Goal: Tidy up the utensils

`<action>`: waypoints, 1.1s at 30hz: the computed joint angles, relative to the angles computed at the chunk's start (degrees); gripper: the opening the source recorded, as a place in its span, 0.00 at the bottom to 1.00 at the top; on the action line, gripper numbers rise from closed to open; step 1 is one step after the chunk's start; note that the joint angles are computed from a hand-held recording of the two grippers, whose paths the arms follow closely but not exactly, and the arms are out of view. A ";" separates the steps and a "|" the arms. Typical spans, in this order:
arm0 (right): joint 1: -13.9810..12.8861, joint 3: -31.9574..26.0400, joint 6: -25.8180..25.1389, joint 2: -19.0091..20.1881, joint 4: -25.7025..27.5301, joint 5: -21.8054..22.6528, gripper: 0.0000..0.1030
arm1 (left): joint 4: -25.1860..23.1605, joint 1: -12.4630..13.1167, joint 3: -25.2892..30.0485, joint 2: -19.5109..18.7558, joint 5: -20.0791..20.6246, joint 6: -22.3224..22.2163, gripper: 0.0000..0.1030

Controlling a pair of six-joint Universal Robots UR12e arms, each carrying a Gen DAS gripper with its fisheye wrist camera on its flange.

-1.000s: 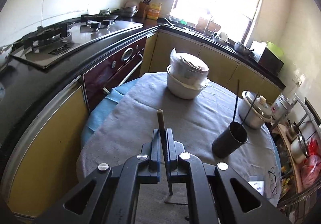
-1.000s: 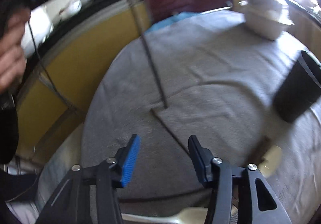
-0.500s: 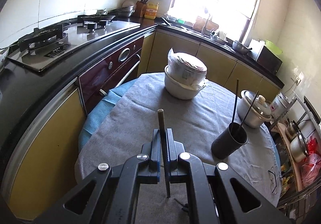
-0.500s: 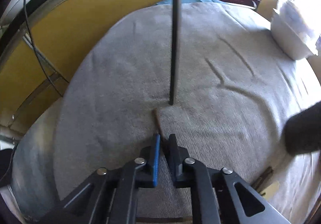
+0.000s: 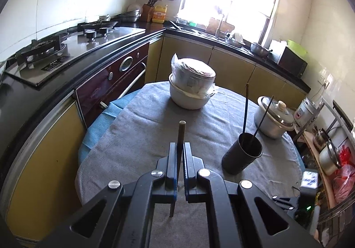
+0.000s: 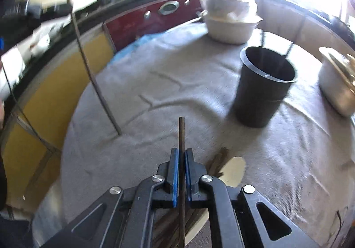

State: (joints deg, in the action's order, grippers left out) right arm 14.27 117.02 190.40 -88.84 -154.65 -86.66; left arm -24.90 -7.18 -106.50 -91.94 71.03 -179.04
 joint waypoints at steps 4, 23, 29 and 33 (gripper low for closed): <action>-1.13 1.67 4.68 -2.17 -4.25 0.72 0.06 | -0.79 -0.54 0.42 -0.08 -0.30 0.27 0.04; -0.43 1.97 13.55 -4.72 -27.23 -17.78 0.06 | -6.89 -3.82 8.78 -3.28 -9.47 0.42 0.04; -2.78 -0.56 15.48 -1.86 -32.20 -18.09 0.06 | -4.95 -5.29 12.04 -4.57 -10.91 -0.03 0.04; -4.49 -2.09 16.44 -0.26 -36.31 -18.86 0.06 | -4.71 -6.31 14.05 -5.60 -10.98 0.80 0.04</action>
